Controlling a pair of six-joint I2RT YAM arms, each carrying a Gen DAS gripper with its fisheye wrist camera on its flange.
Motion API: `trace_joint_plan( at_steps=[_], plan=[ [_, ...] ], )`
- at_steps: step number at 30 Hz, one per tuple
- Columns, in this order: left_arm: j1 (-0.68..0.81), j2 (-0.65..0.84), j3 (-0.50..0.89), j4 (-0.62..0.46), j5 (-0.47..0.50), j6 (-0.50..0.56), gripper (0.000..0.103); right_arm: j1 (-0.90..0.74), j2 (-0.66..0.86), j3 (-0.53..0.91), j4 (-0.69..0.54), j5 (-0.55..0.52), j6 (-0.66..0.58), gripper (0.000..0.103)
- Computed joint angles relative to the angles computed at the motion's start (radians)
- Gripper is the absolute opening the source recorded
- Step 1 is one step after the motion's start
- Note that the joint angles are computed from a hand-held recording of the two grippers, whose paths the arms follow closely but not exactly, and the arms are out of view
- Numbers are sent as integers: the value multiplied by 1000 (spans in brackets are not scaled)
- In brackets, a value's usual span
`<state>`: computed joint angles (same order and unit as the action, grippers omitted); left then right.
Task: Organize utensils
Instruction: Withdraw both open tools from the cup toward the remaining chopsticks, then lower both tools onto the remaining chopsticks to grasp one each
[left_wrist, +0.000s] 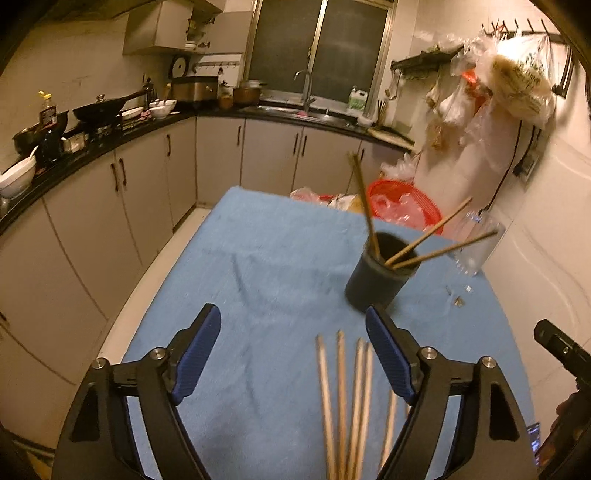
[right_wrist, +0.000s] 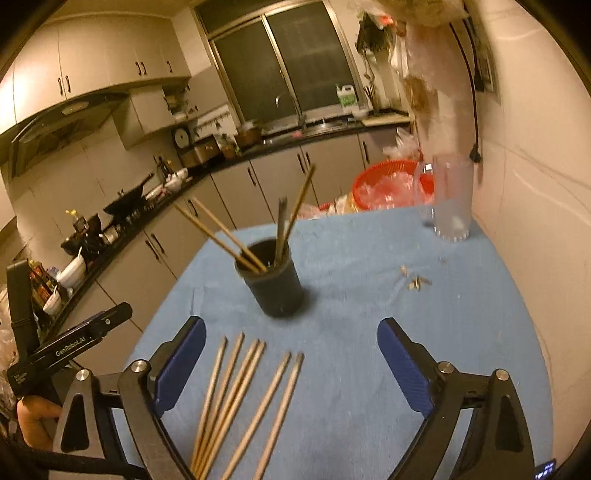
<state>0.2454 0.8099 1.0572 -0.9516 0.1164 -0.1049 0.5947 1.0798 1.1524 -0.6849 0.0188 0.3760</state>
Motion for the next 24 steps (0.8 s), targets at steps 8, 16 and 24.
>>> trace_joint_plan(
  at_steps=[8, 16, 24],
  plan=[
    [6, 47, -62, -32, 15, 21, 83, -81, 101, -16, -70, -172, 21, 81],
    [-39, 230, -36, -14, 17, -29, 80, -122, 280, 23, -69, -301, 47, 47],
    [-97, 465, 64, 1, 14, -47, 58, -120, 484, 121, -80, -328, 66, 32]
  ],
)
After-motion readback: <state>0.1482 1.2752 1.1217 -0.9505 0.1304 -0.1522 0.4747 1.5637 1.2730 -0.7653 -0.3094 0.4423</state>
